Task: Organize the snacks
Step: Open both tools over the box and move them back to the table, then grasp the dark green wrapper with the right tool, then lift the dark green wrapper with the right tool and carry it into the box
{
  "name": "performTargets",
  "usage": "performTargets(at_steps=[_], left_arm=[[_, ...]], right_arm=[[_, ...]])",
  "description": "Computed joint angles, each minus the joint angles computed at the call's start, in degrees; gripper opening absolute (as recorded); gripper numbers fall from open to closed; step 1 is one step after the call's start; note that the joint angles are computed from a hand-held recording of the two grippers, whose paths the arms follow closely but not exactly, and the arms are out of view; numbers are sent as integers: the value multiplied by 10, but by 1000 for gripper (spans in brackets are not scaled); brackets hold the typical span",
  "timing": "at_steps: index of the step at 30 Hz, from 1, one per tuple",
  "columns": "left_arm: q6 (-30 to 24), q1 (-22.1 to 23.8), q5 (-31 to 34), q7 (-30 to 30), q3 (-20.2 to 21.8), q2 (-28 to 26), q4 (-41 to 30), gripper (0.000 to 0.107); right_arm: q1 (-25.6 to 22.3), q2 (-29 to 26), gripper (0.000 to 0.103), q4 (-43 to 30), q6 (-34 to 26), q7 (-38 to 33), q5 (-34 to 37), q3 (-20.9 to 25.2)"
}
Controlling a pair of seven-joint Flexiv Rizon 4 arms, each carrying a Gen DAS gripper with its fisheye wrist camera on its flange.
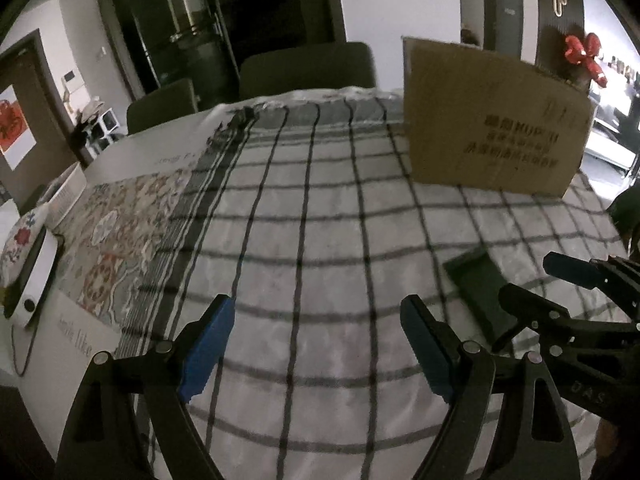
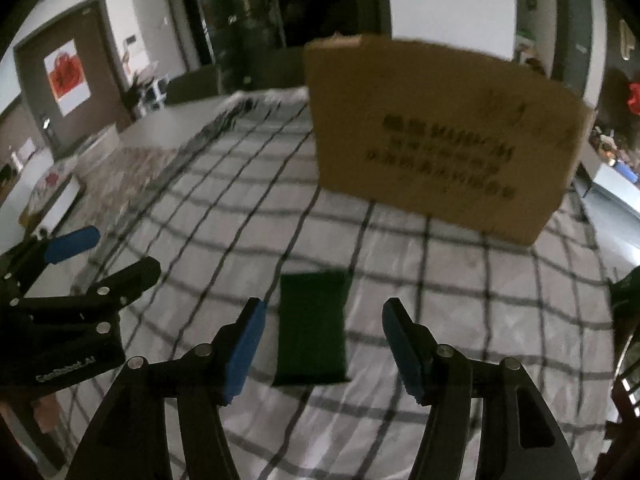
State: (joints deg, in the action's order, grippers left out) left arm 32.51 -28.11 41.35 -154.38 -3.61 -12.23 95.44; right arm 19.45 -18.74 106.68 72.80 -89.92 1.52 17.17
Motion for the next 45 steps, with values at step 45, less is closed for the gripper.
performTargets(at_steps=[45], left_arm=[[-5, -13, 3, 8, 10, -21, -34, 85]], right_arm=[[-7, -13, 46, -15, 9, -24, 3, 9]])
